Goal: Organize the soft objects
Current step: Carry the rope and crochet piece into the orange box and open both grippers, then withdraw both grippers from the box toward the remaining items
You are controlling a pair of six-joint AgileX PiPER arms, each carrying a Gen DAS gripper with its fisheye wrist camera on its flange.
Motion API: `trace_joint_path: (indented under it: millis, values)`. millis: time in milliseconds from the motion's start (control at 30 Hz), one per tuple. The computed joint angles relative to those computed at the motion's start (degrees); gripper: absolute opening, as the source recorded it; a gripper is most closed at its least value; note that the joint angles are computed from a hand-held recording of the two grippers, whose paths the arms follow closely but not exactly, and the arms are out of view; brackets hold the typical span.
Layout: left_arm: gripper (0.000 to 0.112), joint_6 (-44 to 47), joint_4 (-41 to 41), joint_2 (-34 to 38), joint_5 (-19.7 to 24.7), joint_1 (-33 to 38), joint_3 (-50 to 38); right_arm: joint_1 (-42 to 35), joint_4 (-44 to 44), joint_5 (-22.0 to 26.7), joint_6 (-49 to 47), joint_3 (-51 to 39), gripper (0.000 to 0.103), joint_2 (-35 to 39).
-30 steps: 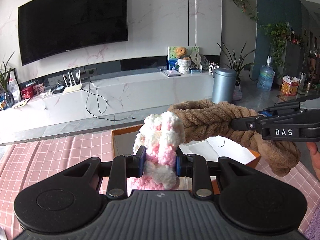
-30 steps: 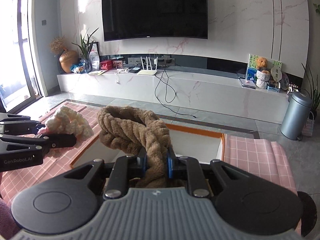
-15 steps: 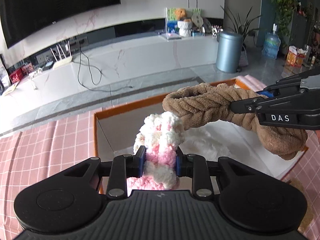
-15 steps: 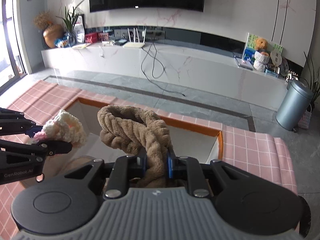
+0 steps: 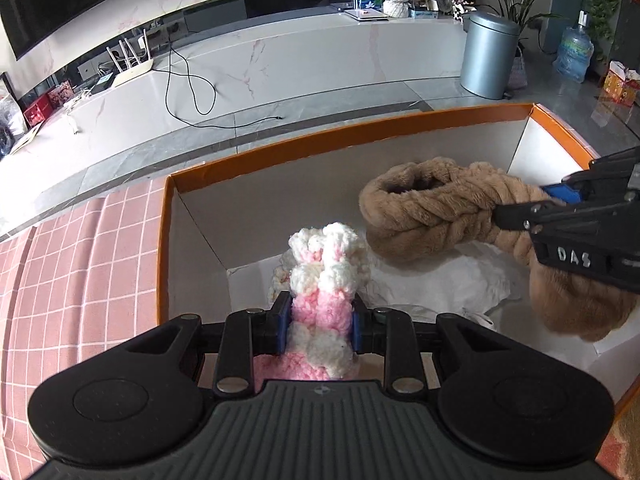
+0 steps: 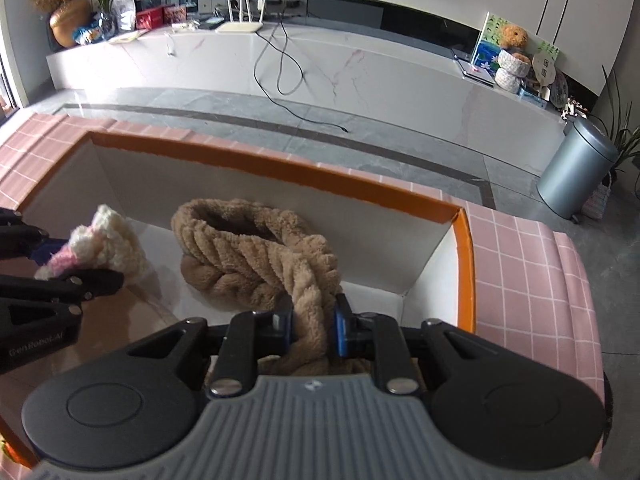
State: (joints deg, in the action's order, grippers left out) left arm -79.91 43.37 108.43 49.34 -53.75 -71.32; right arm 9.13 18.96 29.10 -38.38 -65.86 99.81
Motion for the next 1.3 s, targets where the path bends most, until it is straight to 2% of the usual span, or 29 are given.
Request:
trace_joint_path:
  millis: [133, 233, 333, 433, 600, 733, 900, 1100, 1300]
  values:
    - [0.033, 4.0, -3.7, 1.0, 1.8, 1.3, -2.2, 2.1, -7.6, -0.1, 5.5, -0.2, 0.022, 0.2]
    - [0.034, 6.9, -5.9, 1.9, 3.3, 1.9, -3.8, 2.4, -8.5, 0.0, 6.2, -0.3, 0.025, -0.1]
    - [0.036, 8.2, -7.1, 2.1, 3.5, 2.3, -4.1, 2.0, -7.7, -0.7, 5.6, 0.5, 0.04, -0.9]
    - [0.039, 9.8, -7.8, 2.4, 3.9, 2.4, -4.4, 2.0, -6.5, -1.2, 4.2, 1.6, 0.045, -2.1]
    - [0.054, 10.9, -7.9, 3.1, 5.0, 1.8, -5.4, 2.5, -5.3, -2.3, 2.8, 4.0, 0.05, -4.2]
    - [0.062, 11.0, -8.1, 3.2, 4.5, 1.5, -5.9, 2.3, -4.2, -2.9, 1.6, 4.8, 0.055, -4.9]
    - [0.072, 6.6, -4.3, 1.3, 3.4, -0.2, -3.8, 0.9, 0.1, -3.2, -3.1, 6.0, 0.058, -6.6]
    - [0.072, -4.2, 4.8, -4.9, -0.6, -4.1, 2.5, -2.4, 9.3, -2.7, -12.1, 9.2, 0.058, -11.9]
    - [0.072, -11.8, 10.9, -8.5, 3.7, -11.0, 3.7, -6.6, 18.8, -0.6, -21.3, 13.8, 0.058, -20.2]
